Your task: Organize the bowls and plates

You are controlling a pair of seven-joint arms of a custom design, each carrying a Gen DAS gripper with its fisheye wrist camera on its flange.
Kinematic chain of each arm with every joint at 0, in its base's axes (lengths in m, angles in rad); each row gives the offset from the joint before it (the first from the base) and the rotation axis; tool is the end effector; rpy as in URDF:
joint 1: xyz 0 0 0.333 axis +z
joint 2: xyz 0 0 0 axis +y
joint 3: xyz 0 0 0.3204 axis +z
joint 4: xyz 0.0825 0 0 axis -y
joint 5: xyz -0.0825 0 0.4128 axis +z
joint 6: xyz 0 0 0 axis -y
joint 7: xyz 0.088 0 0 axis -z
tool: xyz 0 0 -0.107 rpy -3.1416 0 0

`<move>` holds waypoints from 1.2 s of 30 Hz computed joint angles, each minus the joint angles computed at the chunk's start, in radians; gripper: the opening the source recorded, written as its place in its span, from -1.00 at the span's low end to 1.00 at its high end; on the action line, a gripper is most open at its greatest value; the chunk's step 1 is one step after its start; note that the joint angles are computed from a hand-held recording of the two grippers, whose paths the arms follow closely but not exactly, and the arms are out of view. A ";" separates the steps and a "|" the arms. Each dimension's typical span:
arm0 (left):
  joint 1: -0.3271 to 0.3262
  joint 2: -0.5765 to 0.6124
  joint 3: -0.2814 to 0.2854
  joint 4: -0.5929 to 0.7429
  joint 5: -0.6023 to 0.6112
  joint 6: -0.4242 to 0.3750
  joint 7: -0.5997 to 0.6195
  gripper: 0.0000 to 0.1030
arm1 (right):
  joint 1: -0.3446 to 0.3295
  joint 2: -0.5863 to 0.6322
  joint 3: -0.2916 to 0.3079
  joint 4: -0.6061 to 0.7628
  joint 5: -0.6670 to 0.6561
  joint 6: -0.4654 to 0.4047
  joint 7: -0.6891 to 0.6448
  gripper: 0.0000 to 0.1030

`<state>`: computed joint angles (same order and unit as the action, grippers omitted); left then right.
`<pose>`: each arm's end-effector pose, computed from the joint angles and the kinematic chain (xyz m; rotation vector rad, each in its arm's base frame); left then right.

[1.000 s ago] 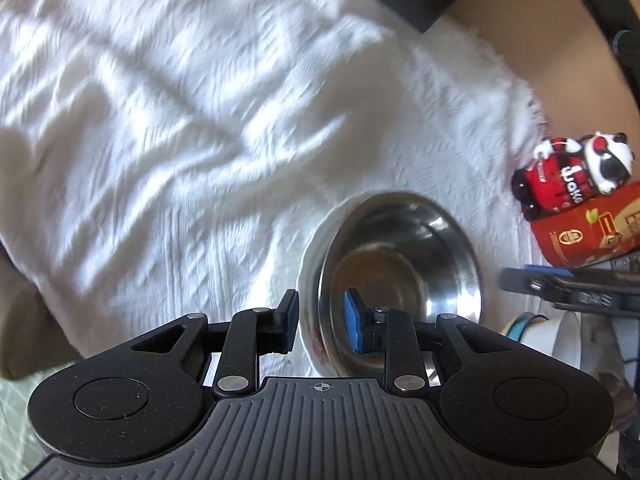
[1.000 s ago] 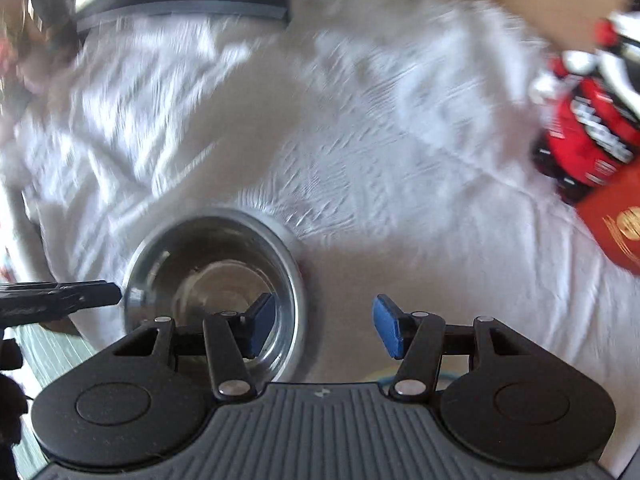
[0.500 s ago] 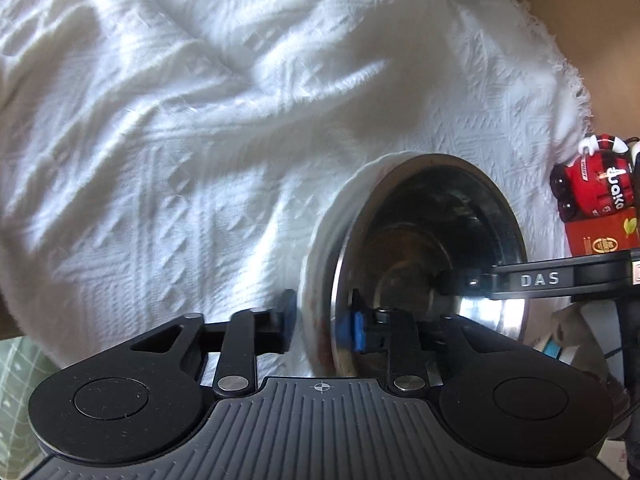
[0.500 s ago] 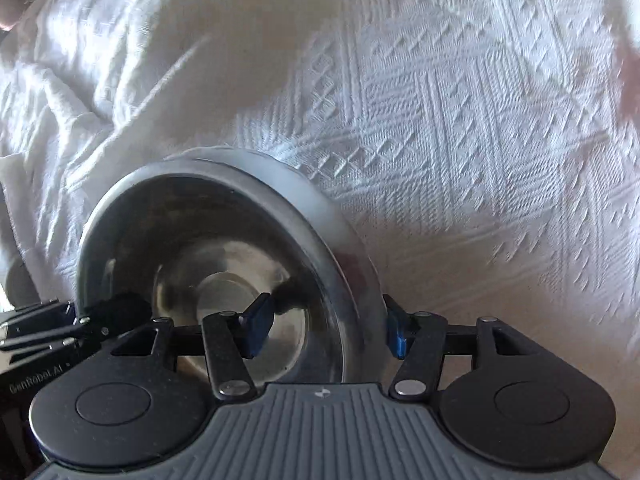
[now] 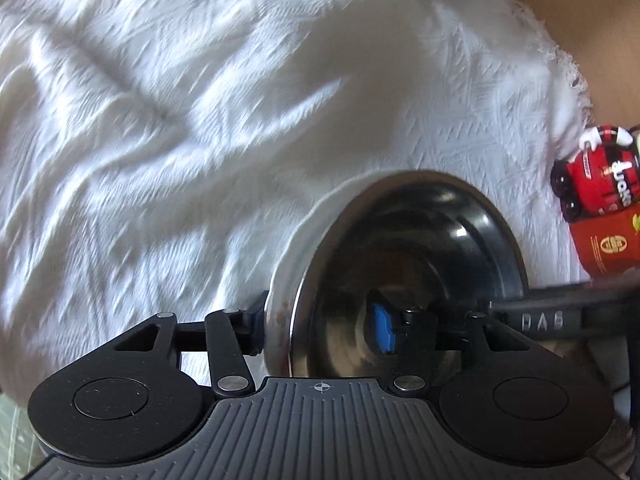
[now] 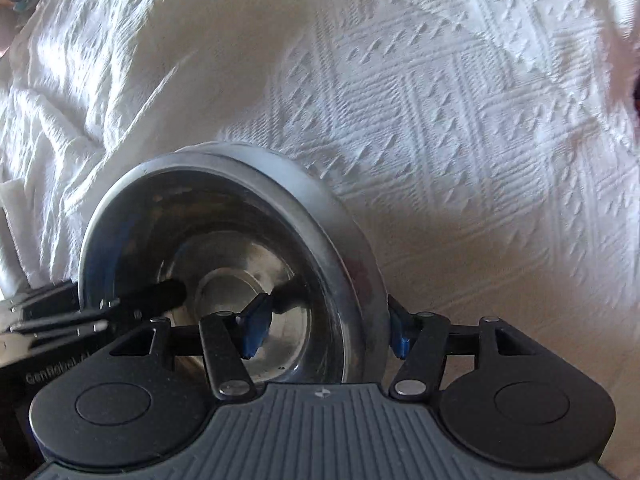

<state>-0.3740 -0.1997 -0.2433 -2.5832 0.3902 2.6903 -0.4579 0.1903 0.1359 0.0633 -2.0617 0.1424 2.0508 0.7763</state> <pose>0.3817 -0.2838 0.3399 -2.9133 0.7273 -0.5848 0.5592 0.1524 0.3459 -2.9498 0.9089 0.2965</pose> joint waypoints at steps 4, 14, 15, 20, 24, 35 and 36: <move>0.006 -0.007 0.008 -0.012 0.000 0.025 0.011 -0.01 | -0.005 -0.012 -0.002 -0.008 0.014 0.021 -0.003 0.16; 0.030 -0.263 -0.098 -0.076 0.250 -0.087 -0.160 -0.06 | -0.012 -0.306 -0.099 -0.205 0.403 0.246 -0.328 0.15; 0.043 -0.280 -0.117 -0.071 0.313 -0.081 -0.183 -0.06 | -0.004 -0.332 -0.113 -0.224 0.449 0.262 -0.356 0.15; 0.086 -0.267 -0.153 -0.001 0.558 -0.014 -0.227 -0.12 | 0.014 -0.460 -0.202 -0.319 0.653 0.331 -0.431 0.15; 0.087 -0.170 -0.150 0.091 0.670 0.043 -0.169 -0.75 | -0.008 -0.514 -0.252 -0.373 0.705 0.400 -0.409 0.16; 0.061 0.064 -0.113 0.261 0.857 0.215 -0.169 -0.76 | -0.089 -0.499 -0.394 -0.445 0.648 0.550 -0.398 0.16; 0.054 0.080 -0.111 0.278 0.853 0.198 -0.150 -0.76 | -0.092 -0.485 -0.402 -0.435 0.657 0.541 -0.413 0.16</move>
